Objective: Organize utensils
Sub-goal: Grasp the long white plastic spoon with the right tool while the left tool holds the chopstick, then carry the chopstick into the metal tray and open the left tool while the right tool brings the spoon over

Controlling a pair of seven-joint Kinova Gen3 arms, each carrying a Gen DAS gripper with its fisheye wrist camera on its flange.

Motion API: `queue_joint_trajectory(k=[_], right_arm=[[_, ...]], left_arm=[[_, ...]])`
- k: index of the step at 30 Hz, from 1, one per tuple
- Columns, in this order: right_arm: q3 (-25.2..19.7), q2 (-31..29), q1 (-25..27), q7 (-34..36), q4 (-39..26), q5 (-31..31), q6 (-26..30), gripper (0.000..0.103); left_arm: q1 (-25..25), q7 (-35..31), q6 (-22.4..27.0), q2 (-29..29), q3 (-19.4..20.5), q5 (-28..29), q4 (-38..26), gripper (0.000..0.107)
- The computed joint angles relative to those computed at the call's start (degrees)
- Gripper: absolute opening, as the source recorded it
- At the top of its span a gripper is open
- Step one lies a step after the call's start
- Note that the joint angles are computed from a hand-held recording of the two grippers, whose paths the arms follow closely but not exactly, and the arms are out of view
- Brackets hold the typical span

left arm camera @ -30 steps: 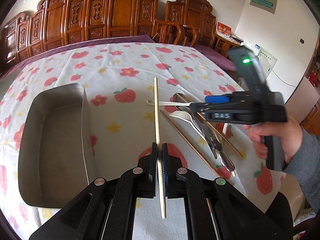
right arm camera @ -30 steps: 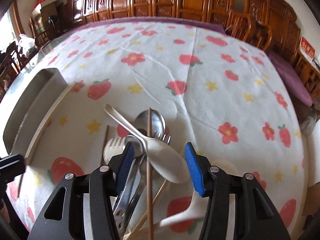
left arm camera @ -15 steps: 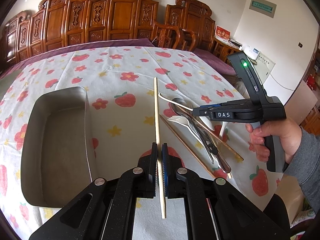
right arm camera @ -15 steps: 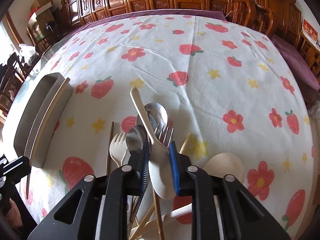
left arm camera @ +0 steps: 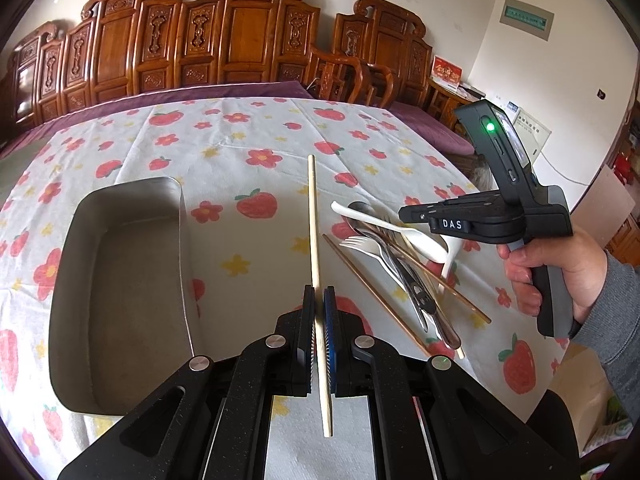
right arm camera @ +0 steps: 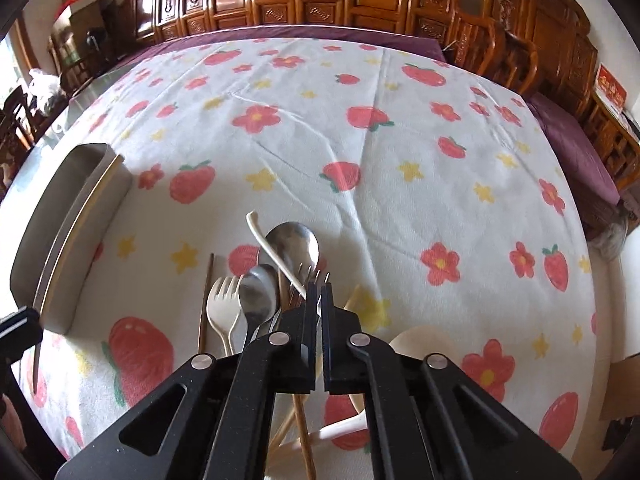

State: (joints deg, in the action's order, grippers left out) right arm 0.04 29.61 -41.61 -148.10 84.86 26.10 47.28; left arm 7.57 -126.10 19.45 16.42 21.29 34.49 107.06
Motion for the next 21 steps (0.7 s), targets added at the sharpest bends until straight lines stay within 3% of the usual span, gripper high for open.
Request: queue_joint_trajectory(k=[2,3,7,9,10,13,21], right_arm=[[-0.32,0.49,-0.02,1.30,-0.65,0.12,0.97,0.028],[-0.47,0.57,0.04,1.74,-0.64,0.06,0.93,0.032],[-0.92,1.83,0.57,4.15,-2.14,-1.01,3.33,0.035],[-1.05,2.71,0.73,5.26,-3.19,-1.80,4.89,0.030],[-1.07,3.07,0.72,5.80,-3.58,-2.05,5.58,0.019],[-0.64,3.04,0.02,5.91,-3.36,-1.54,5.47,0.007],[1.66,2.00,-3.85,0.70,-3.91,3.88,7.03,0.007]], left_arm=[[0.01,-0.04,0.21,-0.01,-0.07,-0.05,-0.12,0.004],[-0.02,-0.14,0.18,-0.06,-0.02,0.05,-0.05,0.004],[-0.02,-0.29,0.39,-0.20,-0.12,0.24,-0.08,0.004],[0.12,-0.33,0.25,-0.34,-0.15,0.33,0.03,0.004],[-0.11,-0.64,0.31,-0.58,0.04,0.59,0.08,0.004],[-0.52,-1.52,0.30,-1.18,0.25,1.42,0.27,0.004],[-1.88,-4.75,0.94,-3.88,-1.24,4.78,0.82,0.004]])
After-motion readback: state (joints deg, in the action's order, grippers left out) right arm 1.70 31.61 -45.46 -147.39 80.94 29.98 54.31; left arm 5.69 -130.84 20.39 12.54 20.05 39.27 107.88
